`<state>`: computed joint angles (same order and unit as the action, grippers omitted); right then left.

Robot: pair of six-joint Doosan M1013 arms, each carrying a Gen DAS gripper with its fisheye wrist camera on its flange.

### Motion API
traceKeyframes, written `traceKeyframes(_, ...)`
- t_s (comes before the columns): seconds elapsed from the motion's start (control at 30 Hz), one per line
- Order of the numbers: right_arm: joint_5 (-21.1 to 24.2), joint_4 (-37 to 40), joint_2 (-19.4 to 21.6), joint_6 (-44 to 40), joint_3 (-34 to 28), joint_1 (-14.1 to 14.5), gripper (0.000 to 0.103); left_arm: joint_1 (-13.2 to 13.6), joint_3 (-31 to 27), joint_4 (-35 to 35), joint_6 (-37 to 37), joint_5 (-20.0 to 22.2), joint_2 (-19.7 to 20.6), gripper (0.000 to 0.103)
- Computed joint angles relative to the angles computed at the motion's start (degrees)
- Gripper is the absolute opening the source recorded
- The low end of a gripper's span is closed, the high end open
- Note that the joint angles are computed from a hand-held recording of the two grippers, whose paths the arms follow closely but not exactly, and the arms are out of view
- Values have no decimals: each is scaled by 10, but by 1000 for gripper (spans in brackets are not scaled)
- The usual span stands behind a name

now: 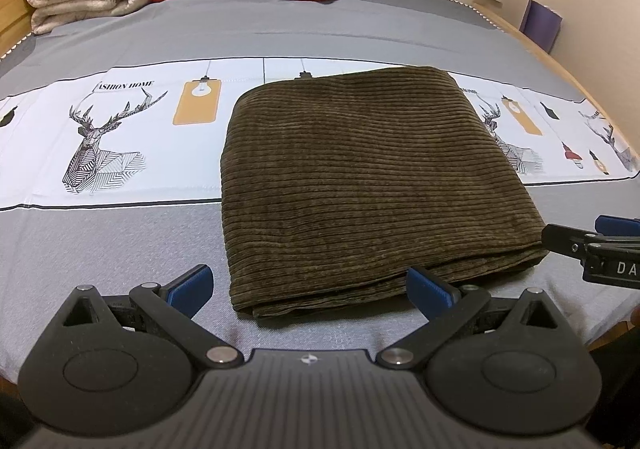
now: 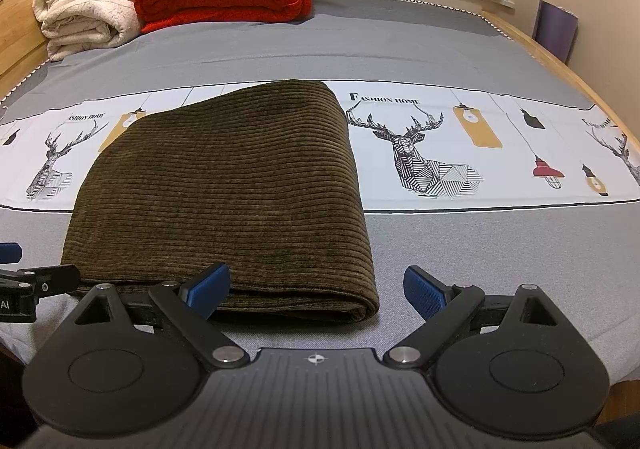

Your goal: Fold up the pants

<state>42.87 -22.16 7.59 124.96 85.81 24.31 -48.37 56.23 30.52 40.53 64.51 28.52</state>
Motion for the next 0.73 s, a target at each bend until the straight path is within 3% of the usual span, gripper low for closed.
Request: traceKeyframes(0.73, 0, 1, 0, 0, 0, 0, 94, 0, 9, 3, 2, -15, -5, 103)
